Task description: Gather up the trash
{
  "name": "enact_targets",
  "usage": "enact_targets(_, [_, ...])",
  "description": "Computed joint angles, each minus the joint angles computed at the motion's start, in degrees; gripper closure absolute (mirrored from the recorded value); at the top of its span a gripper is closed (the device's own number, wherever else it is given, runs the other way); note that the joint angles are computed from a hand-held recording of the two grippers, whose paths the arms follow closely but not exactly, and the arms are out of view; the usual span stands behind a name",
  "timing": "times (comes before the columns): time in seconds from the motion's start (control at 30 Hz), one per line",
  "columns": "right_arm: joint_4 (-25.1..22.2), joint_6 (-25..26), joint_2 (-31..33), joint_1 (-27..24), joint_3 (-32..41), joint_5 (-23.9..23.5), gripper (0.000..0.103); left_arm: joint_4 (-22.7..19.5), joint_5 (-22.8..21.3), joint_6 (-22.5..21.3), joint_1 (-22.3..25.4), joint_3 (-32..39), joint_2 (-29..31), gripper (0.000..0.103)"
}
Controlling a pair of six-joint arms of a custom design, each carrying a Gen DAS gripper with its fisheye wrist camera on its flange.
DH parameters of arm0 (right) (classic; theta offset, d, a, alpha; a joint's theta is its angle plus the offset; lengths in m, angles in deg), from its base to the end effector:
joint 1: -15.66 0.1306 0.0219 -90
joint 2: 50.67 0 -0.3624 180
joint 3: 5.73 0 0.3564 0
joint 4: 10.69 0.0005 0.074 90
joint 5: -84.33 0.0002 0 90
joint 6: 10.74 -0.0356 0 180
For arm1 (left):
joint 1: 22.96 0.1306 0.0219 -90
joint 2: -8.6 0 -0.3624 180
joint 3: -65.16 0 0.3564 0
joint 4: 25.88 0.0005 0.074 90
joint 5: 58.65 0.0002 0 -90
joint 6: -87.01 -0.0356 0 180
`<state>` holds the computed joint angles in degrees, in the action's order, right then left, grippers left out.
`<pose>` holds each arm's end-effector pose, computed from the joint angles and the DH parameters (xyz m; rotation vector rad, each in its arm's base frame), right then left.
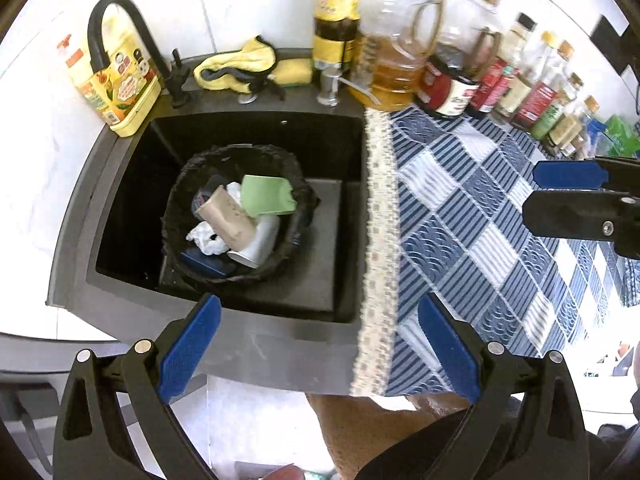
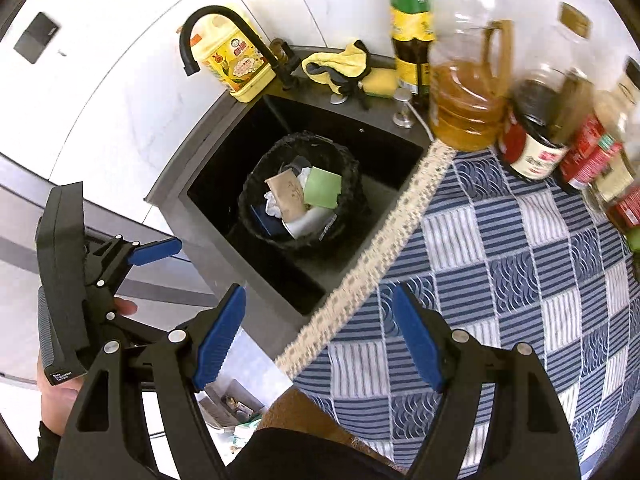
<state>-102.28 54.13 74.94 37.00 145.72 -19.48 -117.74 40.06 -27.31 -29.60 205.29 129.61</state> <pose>0.5542 0.2251 0.4815 0.0198 2.7968 0.5481 0.5730 -0.0726 0.4536 0.7834 2.7066 -0.1463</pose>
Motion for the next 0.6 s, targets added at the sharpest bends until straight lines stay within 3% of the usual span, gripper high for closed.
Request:
enact_targets(0.23, [7.2,1.4,-14.5,-0.9,-21.4,0.2,0.028,6.3,-0.7,3.7,-3.7,-13.6,-9.7,0.007])
enact_targets(0.6, [12.5,3.8,-29.7,-4.1,-41.4,0.2,0.028,12.5,-1.8,9.1,-10.5,-27.0,-19.9,0.007])
